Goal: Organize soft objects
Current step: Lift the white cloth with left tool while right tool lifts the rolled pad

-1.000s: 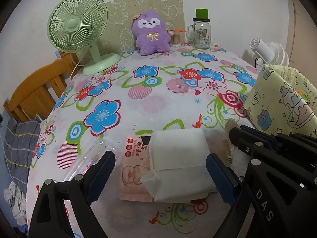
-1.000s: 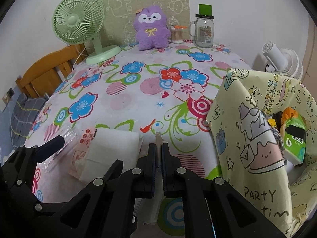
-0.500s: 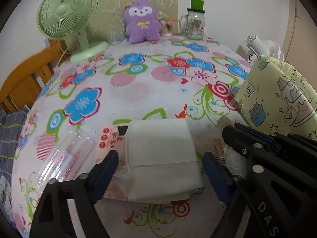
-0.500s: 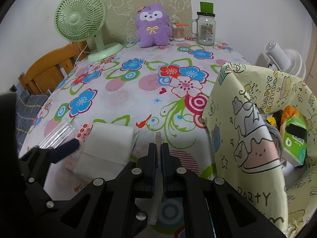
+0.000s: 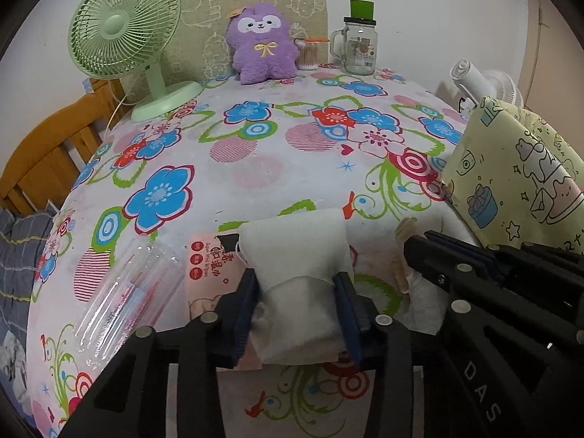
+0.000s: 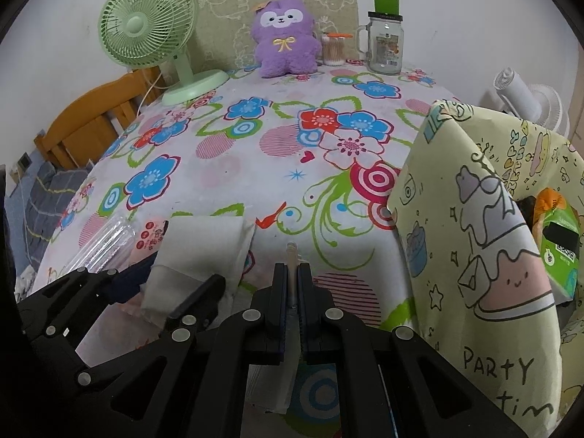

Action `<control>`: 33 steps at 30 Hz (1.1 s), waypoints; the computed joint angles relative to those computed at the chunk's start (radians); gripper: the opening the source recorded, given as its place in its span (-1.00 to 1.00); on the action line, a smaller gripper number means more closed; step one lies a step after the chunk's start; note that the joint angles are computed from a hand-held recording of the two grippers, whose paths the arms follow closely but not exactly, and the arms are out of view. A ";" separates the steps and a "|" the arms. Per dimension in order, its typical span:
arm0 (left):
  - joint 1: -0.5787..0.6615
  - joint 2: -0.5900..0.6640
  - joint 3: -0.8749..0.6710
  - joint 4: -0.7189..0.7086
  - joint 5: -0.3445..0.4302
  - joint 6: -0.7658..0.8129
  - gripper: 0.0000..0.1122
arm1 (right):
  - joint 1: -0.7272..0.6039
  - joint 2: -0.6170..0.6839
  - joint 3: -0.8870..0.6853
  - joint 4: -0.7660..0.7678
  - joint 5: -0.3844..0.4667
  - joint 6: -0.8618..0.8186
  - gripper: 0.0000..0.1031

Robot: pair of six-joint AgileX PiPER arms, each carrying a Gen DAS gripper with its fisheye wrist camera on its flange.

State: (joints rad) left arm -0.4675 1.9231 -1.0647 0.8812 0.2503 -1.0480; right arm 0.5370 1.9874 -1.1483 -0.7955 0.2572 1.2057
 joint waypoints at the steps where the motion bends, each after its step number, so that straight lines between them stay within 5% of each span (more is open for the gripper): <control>1: 0.002 -0.003 0.004 0.008 0.001 -0.010 -0.29 | 0.003 0.002 -0.003 -0.001 0.002 0.001 -0.84; 15: 0.032 -0.062 0.079 0.143 -0.007 -0.163 -0.34 | 0.061 0.008 -0.038 -0.038 0.040 0.030 -0.84; 33: -0.007 -0.194 0.165 0.286 0.001 -0.343 -0.35 | 0.118 -0.105 0.044 -0.266 0.095 0.264 -0.84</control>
